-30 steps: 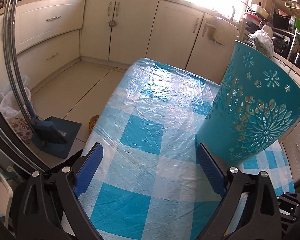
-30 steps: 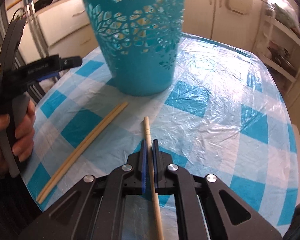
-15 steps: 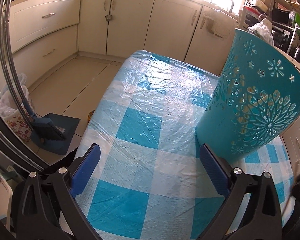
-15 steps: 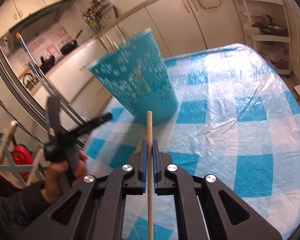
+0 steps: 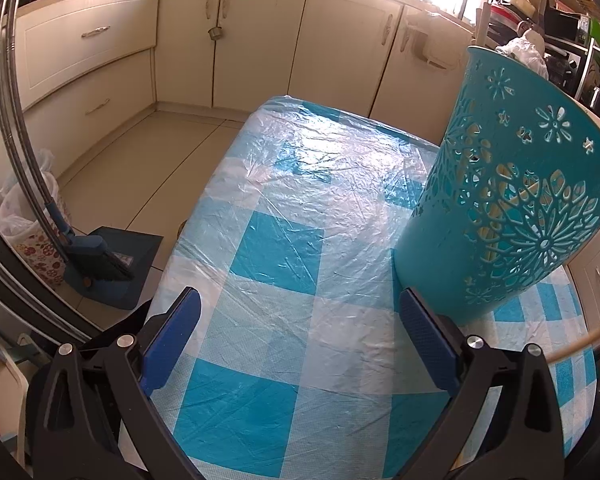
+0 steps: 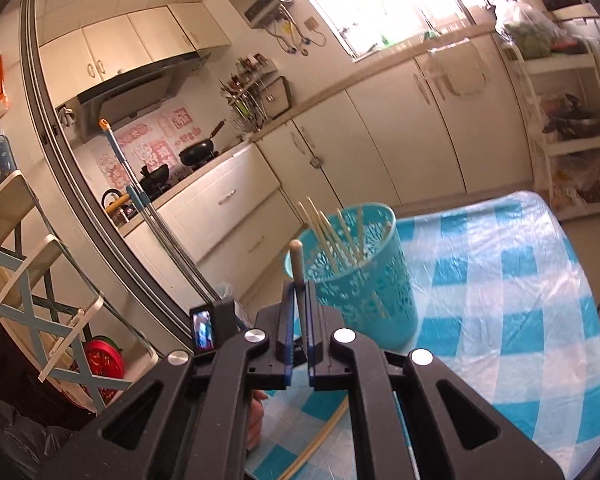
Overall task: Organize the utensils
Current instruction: 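Lift the chopstick over the teal cup and open the right gripper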
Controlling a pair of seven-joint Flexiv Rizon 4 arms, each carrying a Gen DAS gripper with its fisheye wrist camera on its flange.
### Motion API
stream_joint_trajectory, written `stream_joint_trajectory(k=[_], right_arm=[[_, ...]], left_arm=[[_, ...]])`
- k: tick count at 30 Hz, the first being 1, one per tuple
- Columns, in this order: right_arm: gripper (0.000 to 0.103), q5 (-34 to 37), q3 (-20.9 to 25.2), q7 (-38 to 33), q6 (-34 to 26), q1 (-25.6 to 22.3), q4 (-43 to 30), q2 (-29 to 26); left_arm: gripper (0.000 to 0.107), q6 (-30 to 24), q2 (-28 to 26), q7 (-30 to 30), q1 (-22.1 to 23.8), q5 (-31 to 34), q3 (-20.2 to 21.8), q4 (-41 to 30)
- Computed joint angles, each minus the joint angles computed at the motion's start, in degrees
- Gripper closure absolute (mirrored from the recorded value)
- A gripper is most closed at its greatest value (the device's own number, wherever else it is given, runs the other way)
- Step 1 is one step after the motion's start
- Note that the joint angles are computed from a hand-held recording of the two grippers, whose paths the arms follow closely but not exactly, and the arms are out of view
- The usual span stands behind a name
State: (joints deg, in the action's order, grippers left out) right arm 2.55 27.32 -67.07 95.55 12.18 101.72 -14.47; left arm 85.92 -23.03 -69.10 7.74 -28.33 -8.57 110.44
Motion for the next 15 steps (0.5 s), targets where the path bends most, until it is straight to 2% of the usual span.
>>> stream_joint_trajectory(k=[2, 7, 12, 15], right_arm=[[0.097, 0.12, 1.12, -0.89, -0.38, -1.01, -1.32, 0.15], [0.098, -0.09, 0.16, -3.33, -1.67, -0.74, -5.16, 0.83], [0.098, -2.04, -3.39, -5.09, -2.11, 2.07, -9.98, -0.08], [0.098, -5.61, -8.87, -3.38, -1.83, 6.27, -12.82, -1.64]], left_arm=[[0.011, -0.08, -0.01, -0.09, -0.07, 0.12, 0.10, -0.03], [0.011, -0.31, -0.14, -0.46, -0.44, 0.66, 0.62, -0.19], [0.011, -0.74, -0.33, -1.20, -0.94, 1.42, 1.35, -0.61], [0.011, -0.88, -0.38, -1.64, -1.14, 1.78, 1.68, -0.69]])
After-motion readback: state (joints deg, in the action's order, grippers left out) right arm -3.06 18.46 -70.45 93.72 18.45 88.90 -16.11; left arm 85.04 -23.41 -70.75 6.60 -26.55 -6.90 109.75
